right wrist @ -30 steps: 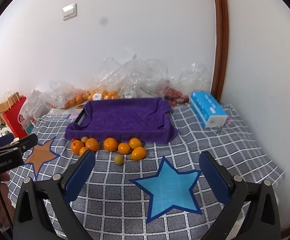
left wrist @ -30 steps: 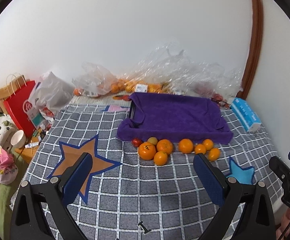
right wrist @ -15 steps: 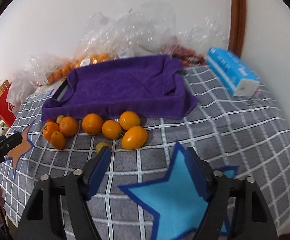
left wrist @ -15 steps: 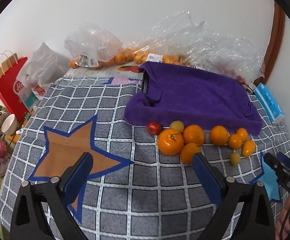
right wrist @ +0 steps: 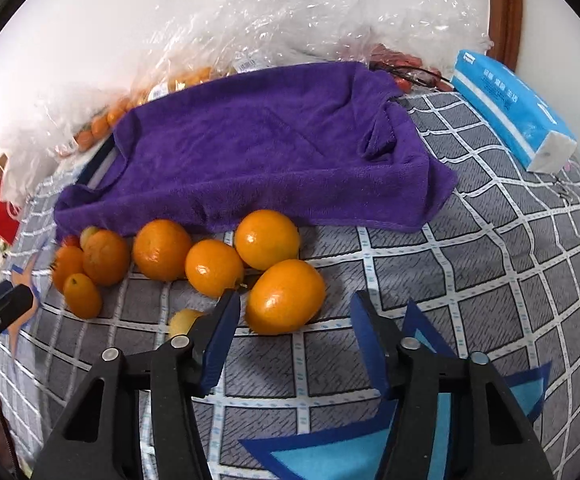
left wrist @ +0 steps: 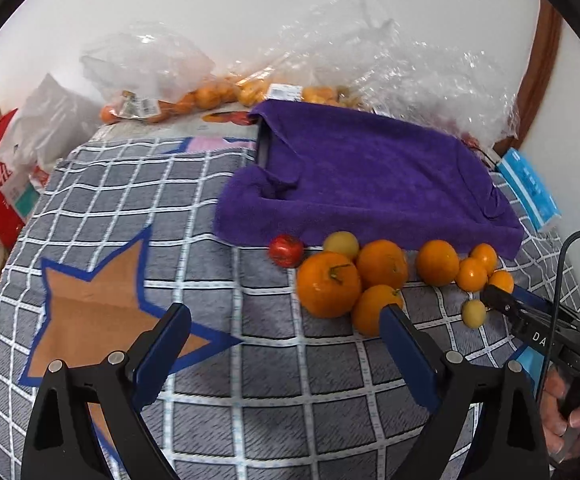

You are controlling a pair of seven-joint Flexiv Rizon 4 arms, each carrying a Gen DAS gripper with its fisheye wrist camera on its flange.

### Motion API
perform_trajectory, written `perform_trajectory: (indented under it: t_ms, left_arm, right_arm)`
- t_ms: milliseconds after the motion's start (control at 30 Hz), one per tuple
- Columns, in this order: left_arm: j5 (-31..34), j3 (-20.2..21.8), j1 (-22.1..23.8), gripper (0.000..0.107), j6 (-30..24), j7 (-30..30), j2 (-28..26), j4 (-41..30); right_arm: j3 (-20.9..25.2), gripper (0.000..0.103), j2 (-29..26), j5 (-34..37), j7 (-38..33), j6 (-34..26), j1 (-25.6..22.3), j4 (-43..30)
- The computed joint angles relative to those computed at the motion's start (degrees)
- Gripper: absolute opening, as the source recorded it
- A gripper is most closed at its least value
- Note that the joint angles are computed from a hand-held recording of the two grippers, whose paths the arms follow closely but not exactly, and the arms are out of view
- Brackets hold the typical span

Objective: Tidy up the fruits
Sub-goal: 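Move left tool to the stemmed tangerine while right tool moves to the oval orange, then close left tool on the stemmed tangerine while right tool grips the oval orange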

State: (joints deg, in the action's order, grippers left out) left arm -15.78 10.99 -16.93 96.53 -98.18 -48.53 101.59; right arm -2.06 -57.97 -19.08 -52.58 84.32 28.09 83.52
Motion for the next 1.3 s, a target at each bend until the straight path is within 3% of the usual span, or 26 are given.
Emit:
perform_trajectory:
  t_ms: [100, 333, 700, 800, 833, 1300]
  left_arm:
    - [-0.2, 1.0, -0.6, 0.095, -1.2, -0.2, -1.0, -1.6]
    - [0.5, -3.0, 3.4, 0.072, -3.1, 0.2, -1.7, -3.9]
    - [1.6, -13.0, 10.9, 0.062, -6.6, 4.8, -3.7, -7.5]
    - [1.6, -16.0, 13.0, 0.046, -5.8, 6.3, -3.7, -7.0]
    - [1.5, -15.6, 12.7, 0.042, -6.1, 6.5, -3.7, -7.1]
    - [0.8, -16.3, 13.7, 0.041, -3.7, 7.7, 0.5, -1.7]
  right_arm:
    - [2.9, 0.037, 0.2, 0.0, -2.4, 0.5, -2.1, 0.2]
    - [3.6, 0.038, 0.7, 0.7, -4.0, -0.5, -2.5, 0.7]
    - [3.8, 0.037, -0.3, 1.0, -5.9, -1.6, -2.4, -1.2]
    - [3.6, 0.037, -0.3, 2.2, -6.8, -1.7, -2.1, -1.4]
    - [1.3, 0.037, -0.6, 0.2, -3.6, 0.8, -1.1, -0.7]
    - [-3.7, 0.037, 3.9, 1.2, -0.8, 5.0, 2.8, 4.9]
